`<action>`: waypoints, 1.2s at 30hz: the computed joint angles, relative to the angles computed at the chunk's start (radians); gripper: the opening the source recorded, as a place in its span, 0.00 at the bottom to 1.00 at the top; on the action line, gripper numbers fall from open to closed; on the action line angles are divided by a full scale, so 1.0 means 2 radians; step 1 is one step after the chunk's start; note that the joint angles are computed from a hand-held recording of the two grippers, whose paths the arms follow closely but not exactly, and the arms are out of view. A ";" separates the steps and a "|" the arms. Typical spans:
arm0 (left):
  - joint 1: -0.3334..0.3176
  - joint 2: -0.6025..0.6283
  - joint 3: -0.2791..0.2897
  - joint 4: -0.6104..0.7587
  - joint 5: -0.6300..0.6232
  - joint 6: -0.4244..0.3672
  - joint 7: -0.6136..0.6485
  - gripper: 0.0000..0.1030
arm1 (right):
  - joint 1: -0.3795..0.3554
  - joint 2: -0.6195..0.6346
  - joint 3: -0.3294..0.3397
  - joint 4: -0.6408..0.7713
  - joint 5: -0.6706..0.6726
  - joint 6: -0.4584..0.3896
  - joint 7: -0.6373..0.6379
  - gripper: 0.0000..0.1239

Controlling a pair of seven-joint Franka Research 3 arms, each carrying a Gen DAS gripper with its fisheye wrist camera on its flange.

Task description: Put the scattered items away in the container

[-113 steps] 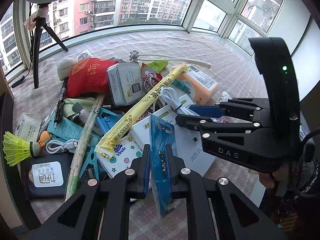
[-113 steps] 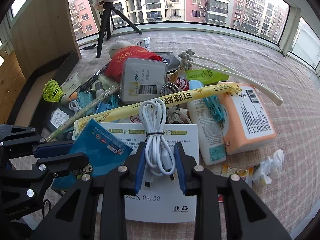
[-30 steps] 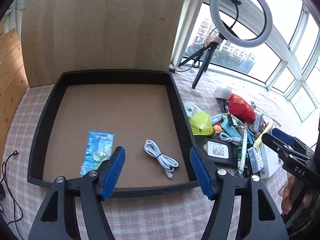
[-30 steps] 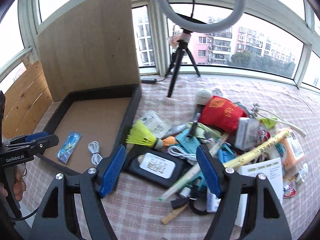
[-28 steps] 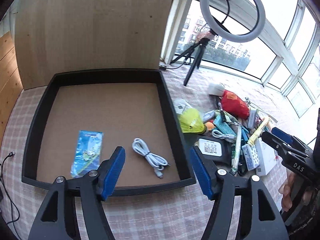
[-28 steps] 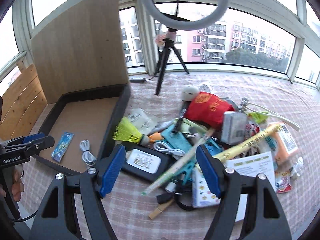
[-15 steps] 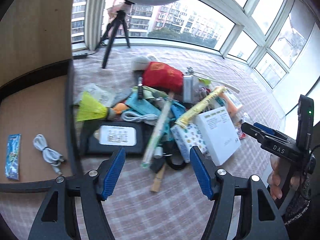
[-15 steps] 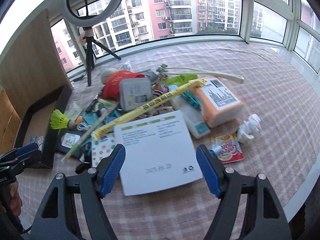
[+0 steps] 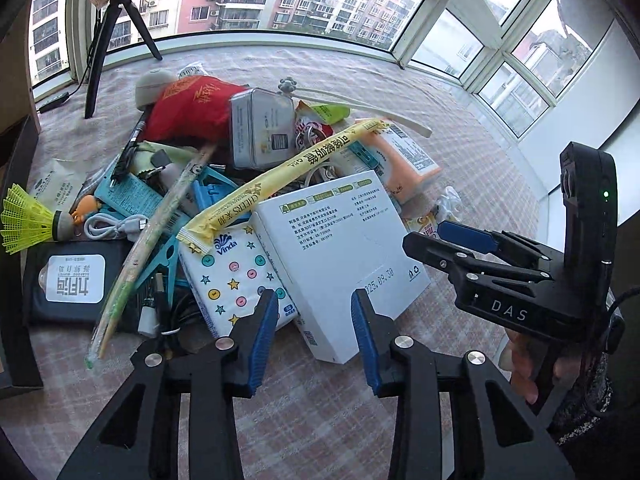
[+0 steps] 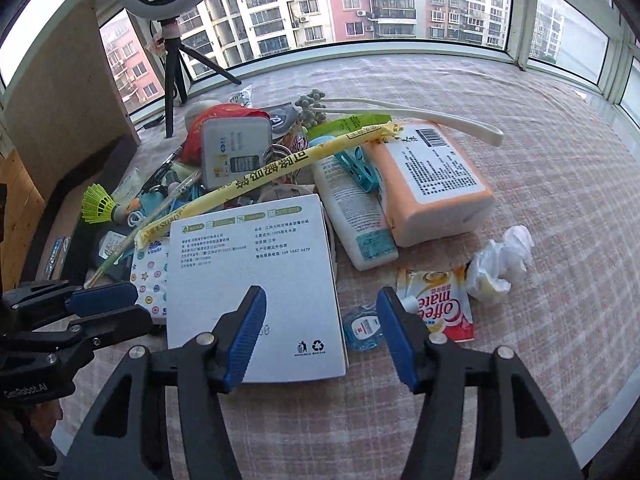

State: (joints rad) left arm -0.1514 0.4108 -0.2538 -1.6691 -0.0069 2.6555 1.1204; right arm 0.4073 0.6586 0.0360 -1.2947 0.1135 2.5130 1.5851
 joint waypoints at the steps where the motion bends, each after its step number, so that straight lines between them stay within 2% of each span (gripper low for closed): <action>1: -0.002 0.005 0.002 0.006 0.004 -0.006 -0.002 0.29 | -0.002 0.007 0.002 0.010 0.001 -0.007 -0.005 0.46; 3: -0.002 0.015 0.002 0.018 0.004 -0.015 -0.001 0.25 | -0.007 0.018 0.005 0.024 0.006 -0.016 -0.013 0.45; 4: -0.002 0.021 0.001 0.026 0.003 -0.022 0.000 0.22 | -0.009 0.023 0.007 0.031 0.009 -0.021 -0.016 0.41; 6: -0.001 0.031 -0.001 0.038 -0.001 -0.033 0.002 0.20 | -0.018 0.031 0.015 0.041 0.024 -0.028 -0.028 0.38; 10: 0.000 0.039 -0.002 0.045 -0.006 -0.035 0.002 0.23 | -0.026 0.039 0.023 0.055 0.043 -0.038 -0.043 0.38; 16: 0.004 0.048 -0.005 0.056 -0.014 -0.035 0.008 0.26 | -0.033 0.060 0.038 0.092 0.077 -0.073 -0.072 0.39; 20: 0.006 0.055 -0.010 0.063 -0.021 -0.035 0.017 0.32 | -0.025 0.062 0.030 0.095 0.078 -0.072 -0.059 0.39; 24: -0.005 0.057 0.000 0.069 -0.006 -0.039 0.007 0.32 | -0.015 0.052 0.018 0.082 0.067 -0.064 -0.036 0.39; 30: 0.004 0.051 -0.012 0.065 -0.023 -0.038 0.016 0.32 | 0.005 0.015 0.001 0.036 0.030 -0.031 -0.008 0.39; 36: 0.010 0.025 -0.017 0.045 -0.035 -0.020 0.035 0.32 | 0.005 -0.017 0.003 0.003 0.023 -0.014 0.016 0.39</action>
